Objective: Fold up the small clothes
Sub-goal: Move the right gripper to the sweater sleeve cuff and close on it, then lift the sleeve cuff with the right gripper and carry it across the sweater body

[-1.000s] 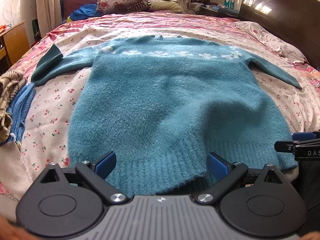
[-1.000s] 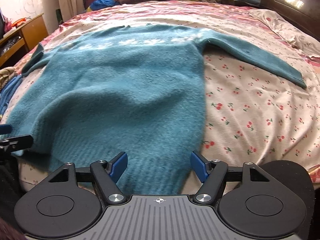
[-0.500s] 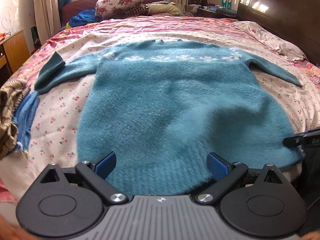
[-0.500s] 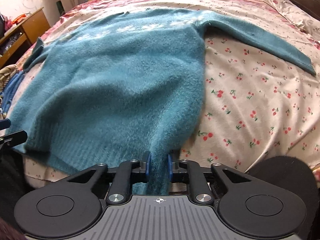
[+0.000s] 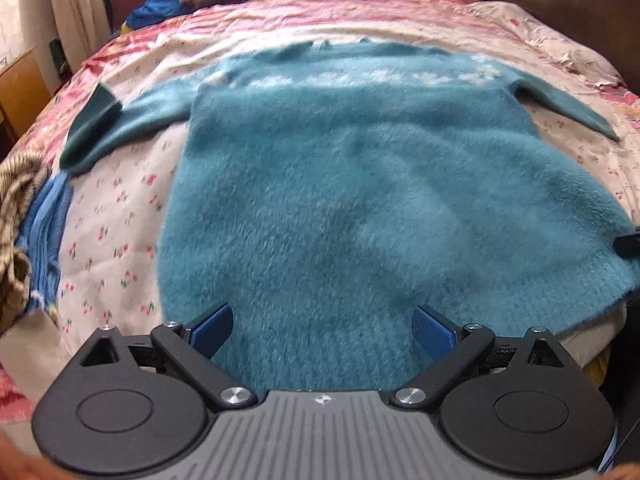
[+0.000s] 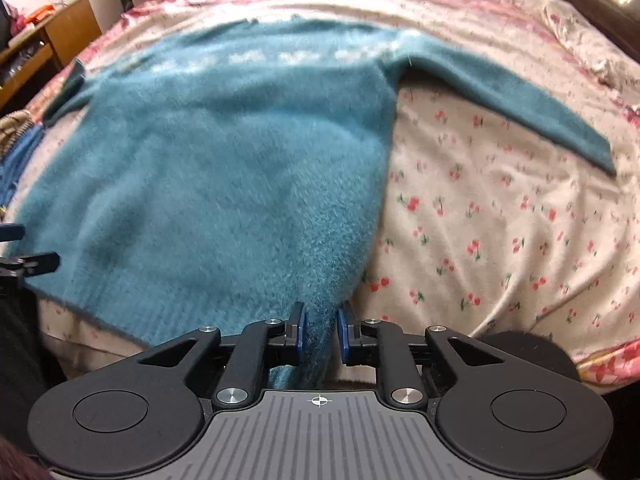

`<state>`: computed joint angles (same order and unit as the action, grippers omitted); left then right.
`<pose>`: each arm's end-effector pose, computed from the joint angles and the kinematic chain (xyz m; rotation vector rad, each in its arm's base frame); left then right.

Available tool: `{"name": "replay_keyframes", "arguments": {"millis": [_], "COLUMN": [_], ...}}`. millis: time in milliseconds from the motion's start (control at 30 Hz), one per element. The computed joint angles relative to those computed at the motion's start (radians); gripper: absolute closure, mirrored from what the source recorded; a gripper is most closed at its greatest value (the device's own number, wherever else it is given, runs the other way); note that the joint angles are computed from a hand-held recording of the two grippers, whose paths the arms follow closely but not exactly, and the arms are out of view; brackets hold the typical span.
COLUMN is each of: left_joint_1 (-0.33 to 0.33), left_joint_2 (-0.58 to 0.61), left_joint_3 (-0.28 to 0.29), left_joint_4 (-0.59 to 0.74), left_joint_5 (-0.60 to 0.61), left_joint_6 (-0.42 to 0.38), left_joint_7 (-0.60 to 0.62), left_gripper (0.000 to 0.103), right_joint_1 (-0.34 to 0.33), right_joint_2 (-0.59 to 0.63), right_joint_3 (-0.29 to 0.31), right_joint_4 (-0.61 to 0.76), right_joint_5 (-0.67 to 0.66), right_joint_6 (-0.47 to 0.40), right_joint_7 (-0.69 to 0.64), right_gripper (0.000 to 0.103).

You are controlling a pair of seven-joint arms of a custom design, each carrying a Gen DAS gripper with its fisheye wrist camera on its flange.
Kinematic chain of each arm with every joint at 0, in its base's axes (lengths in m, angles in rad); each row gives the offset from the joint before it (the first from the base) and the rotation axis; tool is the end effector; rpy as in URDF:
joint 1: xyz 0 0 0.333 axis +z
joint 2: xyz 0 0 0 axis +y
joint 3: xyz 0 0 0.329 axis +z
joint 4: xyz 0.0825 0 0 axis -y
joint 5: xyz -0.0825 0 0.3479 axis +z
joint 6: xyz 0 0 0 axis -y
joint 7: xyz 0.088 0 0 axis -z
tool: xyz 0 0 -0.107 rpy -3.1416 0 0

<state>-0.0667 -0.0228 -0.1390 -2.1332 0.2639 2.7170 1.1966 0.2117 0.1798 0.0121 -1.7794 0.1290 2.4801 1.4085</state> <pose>0.5349 -0.1218 0.5169 -1.8240 1.8973 -0.6030 0.6075 0.1372 0.5375 -2.1482 1.5765 -0.3807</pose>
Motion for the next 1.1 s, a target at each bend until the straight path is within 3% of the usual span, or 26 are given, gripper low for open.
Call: {"name": "replay_keyframes", "arguments": {"millis": [200,300,500,567,767,833,967,1100], "left_joint_1": [0.001,-0.003,-0.020,-0.026,-0.024,-0.025,-0.028,-0.030], "left_joint_2": [0.049,0.070,0.119,0.119,0.079,0.066,0.068,0.125], "left_joint_3": [0.000,-0.007,-0.017,-0.017,-0.020,-0.017,-0.015,-0.020], "left_joint_4": [0.046,0.063,0.118,0.124,0.087,0.081,0.105,0.171], "left_joint_5": [-0.022,-0.028,-0.012,0.008,-0.033,-0.019,0.010,-0.005], "left_joint_6": [0.041,0.032,-0.098,-0.107,-0.058,-0.037,-0.034,-0.110], "left_joint_7": [-0.008,-0.003,0.040,0.030,0.025,0.011,-0.021,-0.002], "left_gripper": [0.002,0.002,0.002,0.002,0.002,0.002,0.002,0.002], "right_joint_1": [0.003,0.021,0.015,0.017,0.032,0.026,0.023,0.028], "right_joint_2": [-0.019,-0.006,-0.001,-0.004,-0.047,-0.044,0.009,0.068], "right_joint_3": [0.011,0.000,-0.011,-0.011,-0.004,0.012,0.037,0.029], "right_joint_4": [-0.024,-0.027,-0.021,-0.025,-0.073,-0.066,-0.013,0.047], "right_joint_5": [0.044,-0.016,-0.045,-0.056,-0.107,-0.063,0.032,0.070], "right_joint_6": [0.096,0.109,0.059,0.056,0.195,0.210,0.171,0.057], "right_joint_7": [-0.009,0.032,0.079,0.098,0.120,0.075,-0.009,0.003], "right_gripper": [0.084,0.084,0.082,0.082,0.082,0.082,0.082,0.082]}}
